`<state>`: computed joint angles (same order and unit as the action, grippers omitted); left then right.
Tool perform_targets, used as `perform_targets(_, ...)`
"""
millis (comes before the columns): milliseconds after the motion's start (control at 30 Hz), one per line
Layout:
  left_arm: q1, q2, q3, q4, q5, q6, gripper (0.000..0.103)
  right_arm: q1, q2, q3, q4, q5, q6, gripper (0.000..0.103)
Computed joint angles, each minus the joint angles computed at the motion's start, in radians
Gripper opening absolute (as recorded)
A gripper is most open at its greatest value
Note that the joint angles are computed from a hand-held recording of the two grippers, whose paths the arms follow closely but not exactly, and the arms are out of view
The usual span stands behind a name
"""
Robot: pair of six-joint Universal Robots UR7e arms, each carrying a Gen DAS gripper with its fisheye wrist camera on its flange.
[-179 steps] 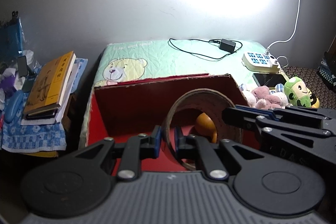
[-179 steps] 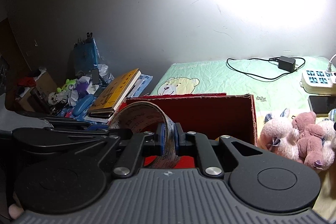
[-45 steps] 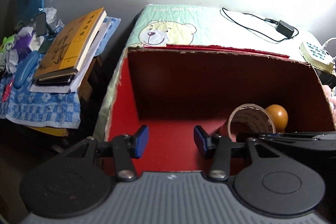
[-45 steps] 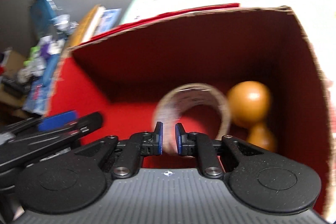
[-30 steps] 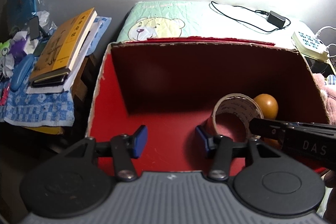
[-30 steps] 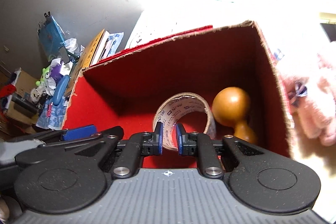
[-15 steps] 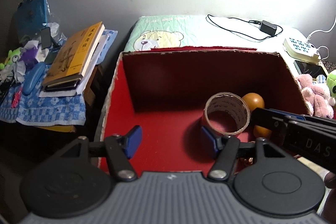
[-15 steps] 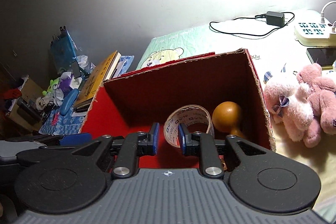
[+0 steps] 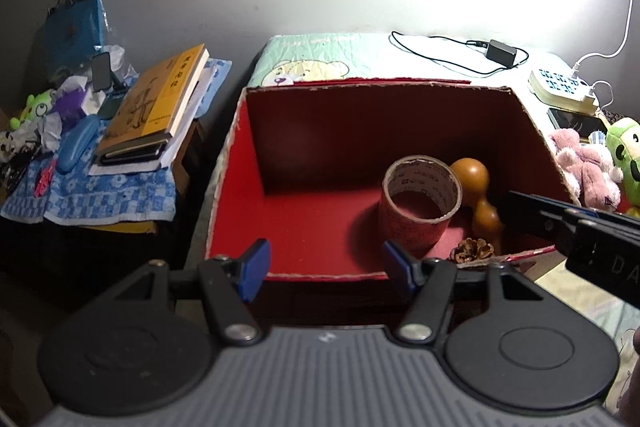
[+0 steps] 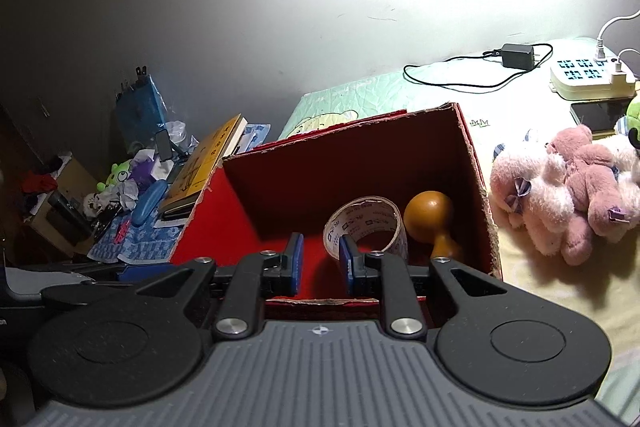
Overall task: Organize objects
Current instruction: 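Withdraw the left gripper up and out of the box, then grasp the red-and-beige shoe by its strap with the right gripper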
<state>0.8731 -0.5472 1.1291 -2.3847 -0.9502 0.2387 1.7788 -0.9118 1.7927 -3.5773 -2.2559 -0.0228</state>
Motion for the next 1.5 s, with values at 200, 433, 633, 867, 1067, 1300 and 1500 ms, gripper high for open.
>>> perform_targets(200,0.004,-0.040,0.058,0.010,-0.025,-0.005,0.068,-0.008,-0.018,0.071,-0.093,0.027,0.025,0.021)
perform_targets(433,0.014,-0.092,0.158,-0.031,-0.077,0.059,0.073,-0.020,-0.029,0.140,-0.134,0.045,0.063,0.021)
perform_targets(633,0.025,-0.098,0.167,0.046,-0.150,0.054,0.070,-0.047,-0.063,0.190,-0.056,0.079,0.098,0.021)
perform_targets(867,0.021,-0.103,0.183,0.100,-0.243,0.044,0.070,-0.109,-0.133,0.231,0.122,0.181,0.161,0.025)
perform_targets(1067,0.015,-0.107,0.222,0.116,-0.302,0.028,0.066,-0.163,-0.192,0.249,0.273,0.279,0.211,0.033)
perform_targets(1300,0.016,-0.098,0.243,0.150,-0.312,-0.049,0.059,-0.211,-0.215,0.274,0.334,0.405,0.229,0.040)
perform_targets(1500,0.006,-0.077,0.253,0.146,-0.282,-0.063,0.054,-0.225,-0.214,0.269,0.374,0.445,0.226,0.051)
